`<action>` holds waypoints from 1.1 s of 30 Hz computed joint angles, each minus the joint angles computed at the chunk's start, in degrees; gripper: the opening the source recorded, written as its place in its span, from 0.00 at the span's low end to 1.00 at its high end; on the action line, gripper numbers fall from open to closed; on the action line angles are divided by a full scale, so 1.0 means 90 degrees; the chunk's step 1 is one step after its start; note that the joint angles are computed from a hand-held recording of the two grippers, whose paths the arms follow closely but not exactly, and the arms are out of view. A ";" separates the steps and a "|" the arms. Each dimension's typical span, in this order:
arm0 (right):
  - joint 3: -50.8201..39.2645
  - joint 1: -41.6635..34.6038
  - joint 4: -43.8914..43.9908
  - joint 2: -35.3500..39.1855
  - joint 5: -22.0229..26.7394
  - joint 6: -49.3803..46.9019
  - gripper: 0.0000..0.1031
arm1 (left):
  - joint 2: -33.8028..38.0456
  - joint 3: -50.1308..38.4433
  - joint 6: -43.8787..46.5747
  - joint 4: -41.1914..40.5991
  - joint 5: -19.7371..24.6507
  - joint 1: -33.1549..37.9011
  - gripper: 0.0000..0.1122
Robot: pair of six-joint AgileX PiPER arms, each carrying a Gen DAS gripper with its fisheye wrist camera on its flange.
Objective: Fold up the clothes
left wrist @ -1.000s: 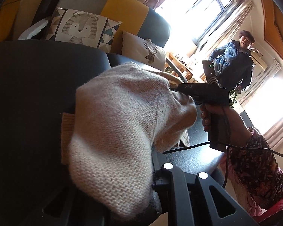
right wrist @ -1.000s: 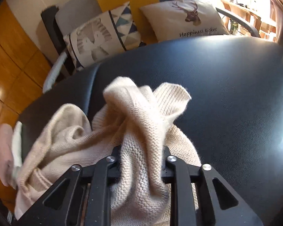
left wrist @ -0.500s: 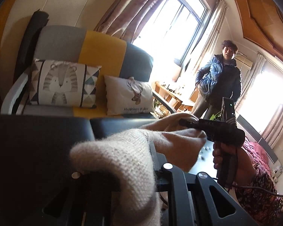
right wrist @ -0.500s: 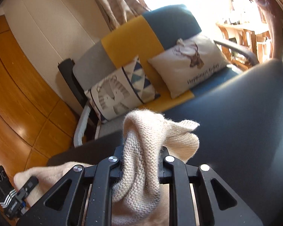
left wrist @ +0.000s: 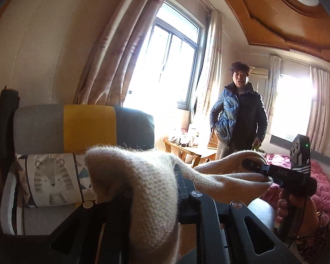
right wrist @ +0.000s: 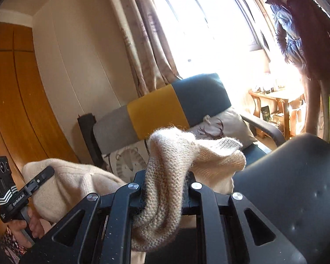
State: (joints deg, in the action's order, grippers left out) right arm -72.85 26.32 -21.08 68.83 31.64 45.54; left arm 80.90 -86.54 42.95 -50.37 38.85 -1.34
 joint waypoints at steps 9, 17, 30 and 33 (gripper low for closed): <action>0.3861 0.0856 -0.0166 0.0028 -0.1627 0.1944 0.15 | -0.0518 0.4583 0.1444 -0.1017 -0.1116 -0.0021 0.15; 0.5347 0.1863 -0.0752 0.0096 -0.2512 0.3659 0.19 | -0.1491 0.7356 0.4302 -0.3005 -0.0203 0.1478 0.19; 0.3914 0.2929 -0.2459 -0.0897 0.0878 0.4811 0.43 | -0.2051 0.7909 0.4235 -0.2535 0.0702 0.2521 0.21; 0.3738 0.2725 -0.1929 -0.0751 0.1120 0.4029 0.44 | -0.2154 0.7968 0.4171 -0.2396 0.0490 0.2541 0.22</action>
